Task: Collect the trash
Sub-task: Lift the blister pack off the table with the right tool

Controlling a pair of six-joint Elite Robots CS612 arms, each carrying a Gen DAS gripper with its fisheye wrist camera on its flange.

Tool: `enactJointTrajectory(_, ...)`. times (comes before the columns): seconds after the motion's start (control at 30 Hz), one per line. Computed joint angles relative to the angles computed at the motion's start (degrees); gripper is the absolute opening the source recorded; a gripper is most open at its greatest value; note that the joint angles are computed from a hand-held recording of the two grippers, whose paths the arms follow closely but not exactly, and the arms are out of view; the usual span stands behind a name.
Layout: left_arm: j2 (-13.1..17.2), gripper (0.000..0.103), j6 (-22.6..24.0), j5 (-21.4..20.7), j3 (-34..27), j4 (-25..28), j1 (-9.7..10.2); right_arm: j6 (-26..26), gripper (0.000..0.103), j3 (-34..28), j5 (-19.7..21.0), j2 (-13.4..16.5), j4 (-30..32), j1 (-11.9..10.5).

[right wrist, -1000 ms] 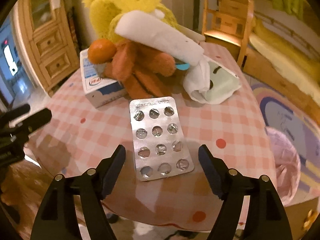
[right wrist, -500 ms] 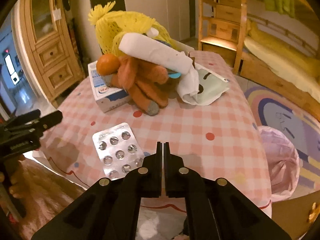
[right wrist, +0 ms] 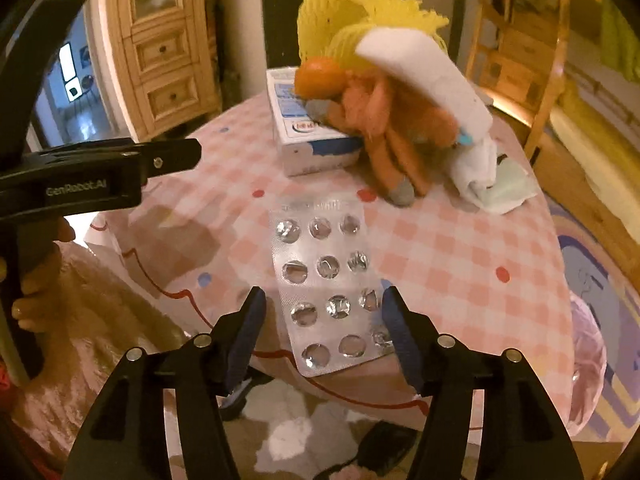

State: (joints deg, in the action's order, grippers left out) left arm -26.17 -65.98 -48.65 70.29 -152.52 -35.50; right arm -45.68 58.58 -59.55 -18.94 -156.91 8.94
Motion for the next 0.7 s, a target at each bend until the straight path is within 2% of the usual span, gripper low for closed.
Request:
enactJointTrajectory(0.23, -0.6, 0.096, -1.5, 0.1, 1.6, -1.1, 0.10, -5.7, 0.067, 3.7, -4.0, -0.8, -6.9, 0.9)
enactJointTrajectory(0.4, -0.7, 0.096, -1.3, 0.2, 1.9, -1.5, 0.08, -9.6, 0.066, 6.6, -6.6, -1.2, -12.8, 1.2)
enactJointTrajectory(0.43, -0.6, 0.096, -1.3, 0.2, 1.9, -1.6, 0.06, -9.8, 0.063, 7.1, -7.3, -1.2, -14.5, 1.3)
enactJointTrajectory(0.53, -0.6, 0.096, -1.2, 0.0, 1.9, -2.0, 0.04, -7.8, 0.046, 7.8, -7.2, -1.4, -16.1, 0.8)
enactJointTrajectory(0.6, -0.5, 0.096, -0.7, 0.1, 1.8, -2.0, -0.06, -5.0, 0.042, 7.3, -4.7, -1.7, -13.6, 0.0)
enactJointTrajectory(0.63, -0.4, 0.096, -0.5, 0.2, 1.6, -1.8, -0.13, -3.8, 0.028, 6.9, -3.8, -1.7, -13.1, -0.3)
enactJointTrajectory(0.7, -0.4, 0.096, -0.1, 0.6, 1.4, -1.4, -0.27, 0.2, 0.021, 6.4, -1.2, -1.8, -13.1, -0.9)
